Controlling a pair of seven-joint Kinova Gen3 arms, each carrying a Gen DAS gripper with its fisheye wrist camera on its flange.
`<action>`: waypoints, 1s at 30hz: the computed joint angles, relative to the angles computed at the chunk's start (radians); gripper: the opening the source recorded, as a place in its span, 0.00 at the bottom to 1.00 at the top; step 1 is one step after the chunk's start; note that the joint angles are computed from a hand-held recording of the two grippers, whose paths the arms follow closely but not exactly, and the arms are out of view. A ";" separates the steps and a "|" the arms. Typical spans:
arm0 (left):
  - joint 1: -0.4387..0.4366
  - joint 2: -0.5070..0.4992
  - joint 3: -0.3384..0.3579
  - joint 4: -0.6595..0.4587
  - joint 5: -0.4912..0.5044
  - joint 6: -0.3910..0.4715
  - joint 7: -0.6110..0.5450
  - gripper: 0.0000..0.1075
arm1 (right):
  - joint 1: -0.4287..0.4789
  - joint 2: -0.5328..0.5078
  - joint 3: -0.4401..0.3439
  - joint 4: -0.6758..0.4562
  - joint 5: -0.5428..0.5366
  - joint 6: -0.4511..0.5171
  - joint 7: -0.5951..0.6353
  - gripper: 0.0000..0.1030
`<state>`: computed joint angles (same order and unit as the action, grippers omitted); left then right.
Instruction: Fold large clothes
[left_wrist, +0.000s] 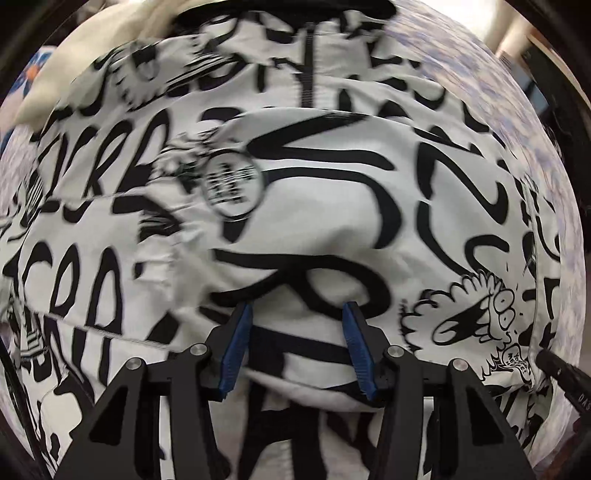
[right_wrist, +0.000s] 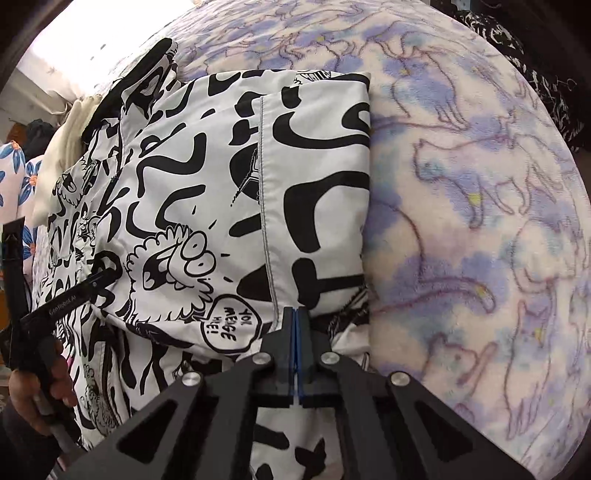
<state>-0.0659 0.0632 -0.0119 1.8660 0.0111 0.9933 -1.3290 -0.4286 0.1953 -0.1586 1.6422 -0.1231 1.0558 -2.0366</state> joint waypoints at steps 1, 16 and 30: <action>-0.002 -0.004 -0.003 0.001 -0.005 0.004 0.005 0.46 | -0.009 0.001 -0.002 -0.003 0.013 0.006 -0.010 0.00; -0.031 -0.039 -0.017 -0.038 -0.003 0.145 0.032 0.47 | -0.078 0.087 -0.002 -0.168 0.076 0.188 -0.069 0.03; -0.026 -0.210 0.003 -0.173 -0.035 0.421 0.045 0.47 | -0.140 0.049 -0.037 -0.303 0.028 0.390 -0.056 0.03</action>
<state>-0.0922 -0.1463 -0.0085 1.6930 -0.0241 1.4142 -1.2837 -0.5690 0.2446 -0.1958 1.3395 -0.0952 1.4460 -2.0925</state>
